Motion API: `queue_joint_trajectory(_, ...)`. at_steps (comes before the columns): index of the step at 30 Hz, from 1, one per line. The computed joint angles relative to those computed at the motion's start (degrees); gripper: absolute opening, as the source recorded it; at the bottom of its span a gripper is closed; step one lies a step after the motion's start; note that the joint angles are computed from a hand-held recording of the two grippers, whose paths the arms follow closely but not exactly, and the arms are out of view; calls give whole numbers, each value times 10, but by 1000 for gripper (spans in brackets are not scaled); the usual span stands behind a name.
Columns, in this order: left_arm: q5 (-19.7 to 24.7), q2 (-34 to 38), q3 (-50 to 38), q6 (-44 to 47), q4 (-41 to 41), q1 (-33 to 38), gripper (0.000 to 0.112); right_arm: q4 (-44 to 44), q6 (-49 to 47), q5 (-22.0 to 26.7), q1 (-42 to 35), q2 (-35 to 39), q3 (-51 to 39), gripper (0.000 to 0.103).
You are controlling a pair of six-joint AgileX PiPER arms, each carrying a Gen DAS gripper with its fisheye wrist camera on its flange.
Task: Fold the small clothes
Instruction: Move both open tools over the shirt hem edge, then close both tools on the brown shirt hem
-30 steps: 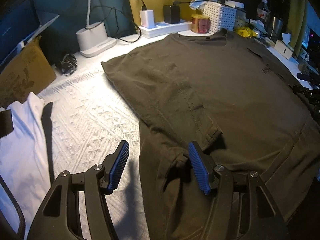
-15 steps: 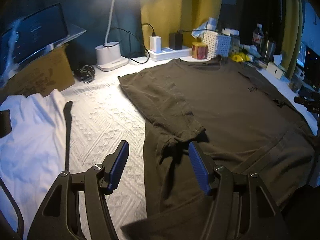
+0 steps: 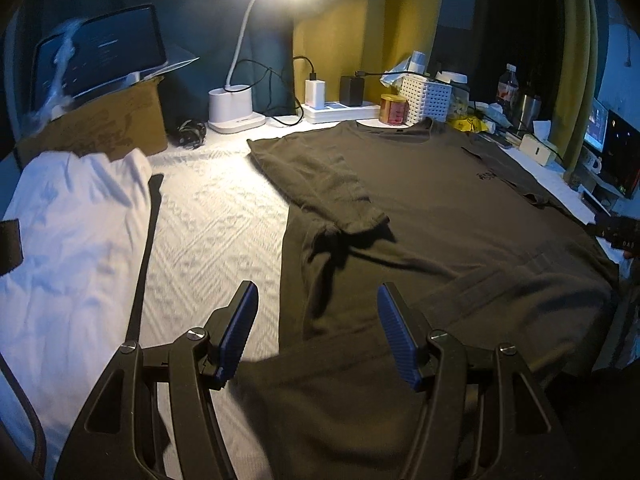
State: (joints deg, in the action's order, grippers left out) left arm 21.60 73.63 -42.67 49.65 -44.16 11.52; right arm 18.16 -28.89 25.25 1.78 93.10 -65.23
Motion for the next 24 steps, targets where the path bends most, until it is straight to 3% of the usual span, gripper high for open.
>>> queue_joint_trajectory(5,7,-34,47,29,-19,19,62,19,-14,-4,2,-9,34,77)
queue_joint_trajectory(9,-5,-43,70,-13,39,14,61,42,-33,-5,-1,-12,45,74)
queue_joint_trajectory(13,1,-42,71,-44,54,34,61,57,-53,-1,1,-14,46,67)
queue_joint_trajectory(16,16,-14,64,-59,63,45,61,81,-76,8,-2,-3,43,55)
queue_joint_trajectory(17,-1,-21,75,-45,58,36,60,81,-78,1,0,-4,49,54)
queue_joint_trajectory(18,-4,-24,77,-54,74,27,53,81,-77,-1,1,-5,50,54)
queue_joint_trajectory(19,-2,-27,78,-49,74,22,36,82,-78,-1,1,-6,51,52)
queue_joint_trajectory(21,26,-28,73,-10,41,25,13,78,-77,-5,4,-9,53,31)
queue_joint_trajectory(24,11,-51,81,-14,48,4,4,87,-90,-9,7,-13,56,16)
